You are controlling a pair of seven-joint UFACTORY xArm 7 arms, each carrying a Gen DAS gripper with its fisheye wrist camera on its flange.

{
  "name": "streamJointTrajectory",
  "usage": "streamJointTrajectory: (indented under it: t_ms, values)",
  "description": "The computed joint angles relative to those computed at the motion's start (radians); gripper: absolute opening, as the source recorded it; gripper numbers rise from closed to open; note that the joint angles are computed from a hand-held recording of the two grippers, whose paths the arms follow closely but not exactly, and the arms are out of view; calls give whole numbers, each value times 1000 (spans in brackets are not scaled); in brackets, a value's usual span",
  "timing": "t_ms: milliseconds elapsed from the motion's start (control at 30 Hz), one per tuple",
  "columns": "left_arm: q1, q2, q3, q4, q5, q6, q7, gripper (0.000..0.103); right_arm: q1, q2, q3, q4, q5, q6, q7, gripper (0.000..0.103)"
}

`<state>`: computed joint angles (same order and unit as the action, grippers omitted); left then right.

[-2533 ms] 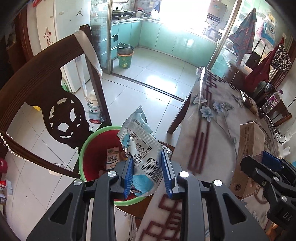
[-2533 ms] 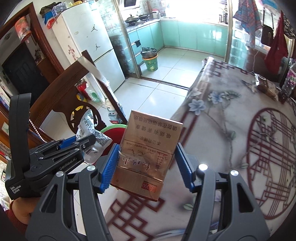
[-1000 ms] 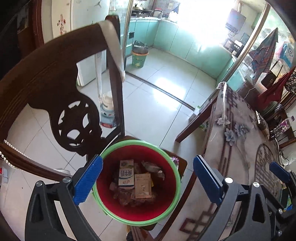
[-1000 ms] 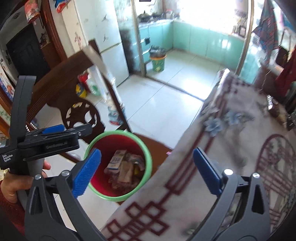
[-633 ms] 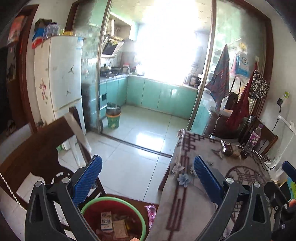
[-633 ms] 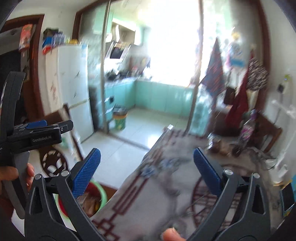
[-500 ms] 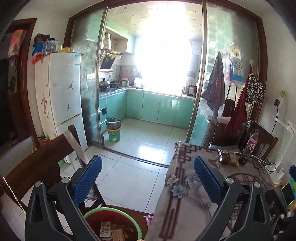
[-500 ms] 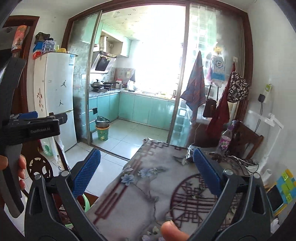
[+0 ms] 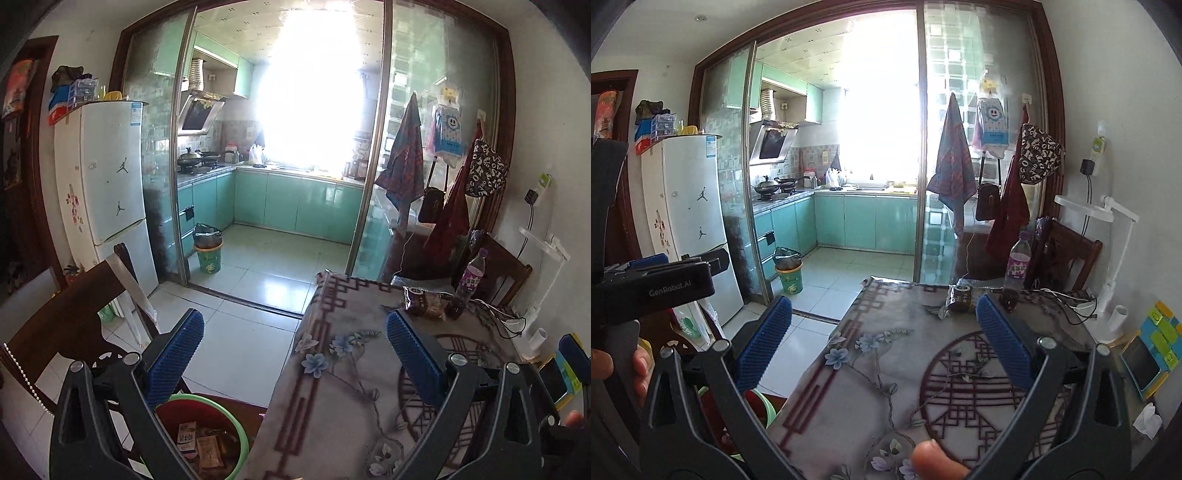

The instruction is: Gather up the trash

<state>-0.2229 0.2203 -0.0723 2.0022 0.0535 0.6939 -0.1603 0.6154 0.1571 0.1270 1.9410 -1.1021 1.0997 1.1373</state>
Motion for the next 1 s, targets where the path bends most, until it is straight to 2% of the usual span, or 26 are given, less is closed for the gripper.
streamJointTrajectory:
  t_ms: [1000]
  values:
    - [24, -33, -4, -35, -40, 24, 77, 95, 40, 19, -2, 20, 10, 45, 2, 98]
